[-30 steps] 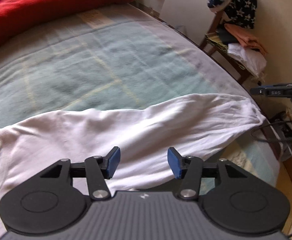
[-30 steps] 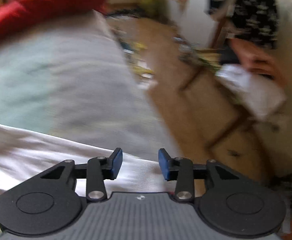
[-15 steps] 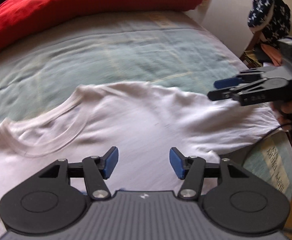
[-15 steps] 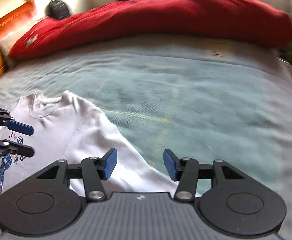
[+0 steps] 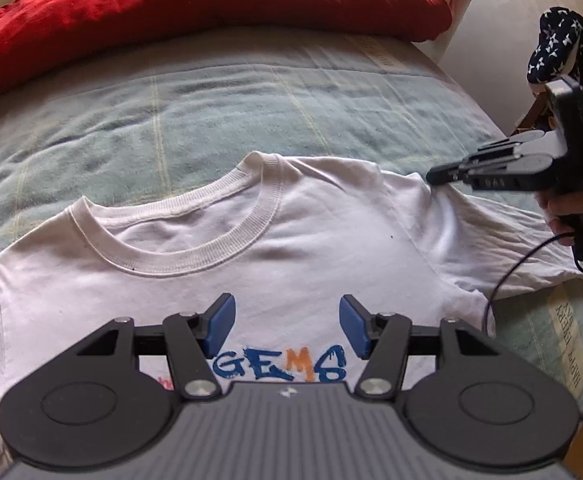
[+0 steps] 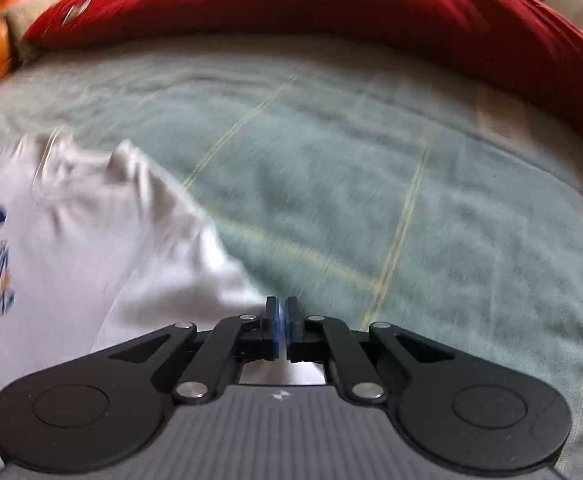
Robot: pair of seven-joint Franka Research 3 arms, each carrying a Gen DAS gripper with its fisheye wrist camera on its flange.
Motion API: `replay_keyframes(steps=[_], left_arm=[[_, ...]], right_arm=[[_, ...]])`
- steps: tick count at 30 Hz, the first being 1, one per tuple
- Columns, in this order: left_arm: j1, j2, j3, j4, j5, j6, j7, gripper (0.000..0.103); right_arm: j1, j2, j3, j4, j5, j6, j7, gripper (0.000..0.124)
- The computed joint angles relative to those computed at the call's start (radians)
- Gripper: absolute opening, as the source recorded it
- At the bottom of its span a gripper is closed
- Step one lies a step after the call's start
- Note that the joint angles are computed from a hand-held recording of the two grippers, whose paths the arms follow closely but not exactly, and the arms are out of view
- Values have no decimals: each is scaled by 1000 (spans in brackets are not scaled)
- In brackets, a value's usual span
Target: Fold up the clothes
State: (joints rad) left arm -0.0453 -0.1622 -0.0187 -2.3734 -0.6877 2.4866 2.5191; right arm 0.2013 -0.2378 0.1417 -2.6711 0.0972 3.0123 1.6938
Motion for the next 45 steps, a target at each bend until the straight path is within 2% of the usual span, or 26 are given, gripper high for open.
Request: replay_keyframes(steps=[2,4,5,8,10,12,14,16,18,20,22,24,26,28,30,32,35,36,45], left_arm=[[-1,-2,3,1,-7,-2,20,58],[-1,-4,5,-4,-17,8,40,62],[0,-5,5,-9,-16,14,40,62],[6,-7,2,-25,10,31,14,62],[6,-9,0,-40,21,55,-4,62],[5,-4,3,-49,19,63,-19,62],[6,13,2,-51,22,75,-42,63],[4,43,-9,-54,17,137,-58,64],[-7,73,-21,-44,-14,203,-35,69],[-8,98,-33,-20,-36,233,-31,69],[1,106,-40,4,-34,221,-63,69],[7,79,-38,-4,-74,207,-39,69],[10,40,-31,-34,-66,207,-38,69],[8,-5,-19,-81,-46,216,-44,69],[1,-37,-4,-129,-25,237,-56,70],[11,-43,1,-162,55,243,-130,70],[-32,-55,49,-205,-8,282,-52,72],[-37,-58,54,-210,-9,285,-46,73],[-34,-107,77,-251,73,264,-83,74]], right_arm=[[-49,-57,44,-33,-14,14,95,7],[-137,-151,130,-81,-48,12,230,15],[-156,-217,159,-114,-49,-4,286,20],[-163,-381,215,-203,-32,-71,426,50],[-175,-436,261,-236,-43,-120,521,56],[-173,-413,269,-250,-40,-132,596,57],[-230,-348,323,-255,-75,-79,679,57],[-365,-325,454,-247,-162,-29,781,57],[-472,-316,542,-212,-229,-29,849,61],[-516,-308,560,-173,-273,-75,875,63],[-475,-316,507,-160,-283,-118,864,63],[-378,-358,425,-173,-268,-149,837,66],[-292,-396,373,-184,-262,-175,827,73],[-222,-419,351,-193,-257,-197,845,79],[-183,-407,359,-196,-264,-210,885,84],[-161,-373,374,-194,-275,-229,934,85],[-181,-356,425,-215,-334,-202,1026,99],[-171,-351,417,-213,-342,-212,1035,103],[-95,-317,329,-185,-404,-285,1079,103]])
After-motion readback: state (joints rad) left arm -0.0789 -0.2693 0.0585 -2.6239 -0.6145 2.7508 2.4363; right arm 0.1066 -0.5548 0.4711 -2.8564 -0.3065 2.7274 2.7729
